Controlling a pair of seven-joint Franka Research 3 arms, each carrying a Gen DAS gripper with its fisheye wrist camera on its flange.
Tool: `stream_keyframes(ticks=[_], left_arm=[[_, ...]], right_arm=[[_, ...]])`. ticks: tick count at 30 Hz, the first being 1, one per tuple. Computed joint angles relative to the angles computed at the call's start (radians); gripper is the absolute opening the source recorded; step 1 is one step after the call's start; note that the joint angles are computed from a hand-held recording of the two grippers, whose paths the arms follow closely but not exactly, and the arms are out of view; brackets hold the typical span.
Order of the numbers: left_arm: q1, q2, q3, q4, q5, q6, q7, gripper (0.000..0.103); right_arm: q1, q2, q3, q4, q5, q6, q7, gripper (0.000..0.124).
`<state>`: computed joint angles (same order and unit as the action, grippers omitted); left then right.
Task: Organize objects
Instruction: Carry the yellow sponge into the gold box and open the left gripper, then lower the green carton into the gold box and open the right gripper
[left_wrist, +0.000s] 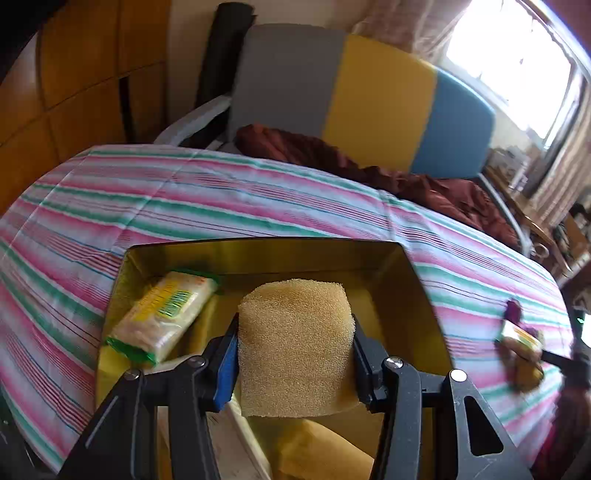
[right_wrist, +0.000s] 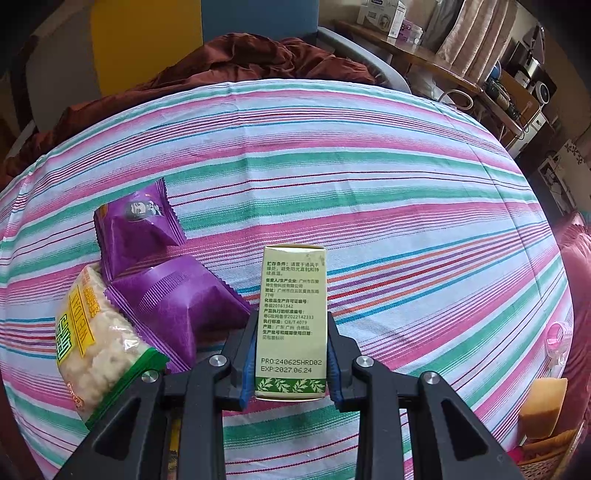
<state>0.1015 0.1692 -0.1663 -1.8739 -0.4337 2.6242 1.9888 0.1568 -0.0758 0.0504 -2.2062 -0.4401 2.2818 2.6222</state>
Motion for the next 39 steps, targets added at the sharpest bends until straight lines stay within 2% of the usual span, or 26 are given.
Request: stream_keyframes(ticks=[4, 10, 13, 16, 22, 25, 30, 33, 37, 39], left_arm=[[-0.013, 0.081, 0.016, 0.073, 0.094, 0.015, -0.101, 0.055], [-0.015, 0.181, 0.021, 0.177, 0.246, -0.032, -0.240, 0.060], [0.013, 0.187, -0.005, 0.183, 0.235, -0.046, -0.248, 0.062], [0.014, 0.173, -0.005, 0.163, 0.264, -0.025, -0.257, 0.070], [0.038, 0.125, -0.018, 0.113, 0.230, -0.010, -0.226, 0.072], [0.065, 0.050, -0.041, 0.030, 0.141, 0.051, -0.141, 0.072], [0.048, -0.128, -0.026, -0.178, -0.028, 0.185, 0.050, 0.072], [0.007, -0.223, 0.006, -0.290, -0.105, 0.249, 0.156, 0.073], [-0.067, -0.324, 0.074, -0.395, -0.219, 0.299, 0.284, 0.073], [-0.102, -0.355, 0.110, -0.427, -0.243, 0.313, 0.319, 0.073]], right_arm=[[0.003, -0.001, 0.003, 0.002, -0.003, -0.009, 0.001, 0.029], [0.001, 0.000, 0.000, 0.001, -0.005, -0.008, -0.009, 0.029], [0.001, 0.001, 0.000, 0.003, -0.008, -0.009, -0.008, 0.029], [0.002, 0.000, 0.001, 0.003, -0.010, -0.013, -0.008, 0.029], [0.002, -0.007, 0.003, -0.004, -0.009, -0.011, -0.005, 0.030], [0.001, -0.012, 0.003, -0.007, -0.003, -0.007, -0.002, 0.029], [-0.011, -0.038, -0.003, -0.034, 0.040, 0.030, 0.009, 0.029], [-0.023, -0.062, 0.004, -0.057, 0.036, 0.069, 0.034, 0.029], [-0.040, -0.128, 0.027, -0.112, -0.016, 0.211, 0.075, 0.029], [-0.053, -0.150, 0.048, -0.114, -0.038, 0.243, 0.083, 0.029]])
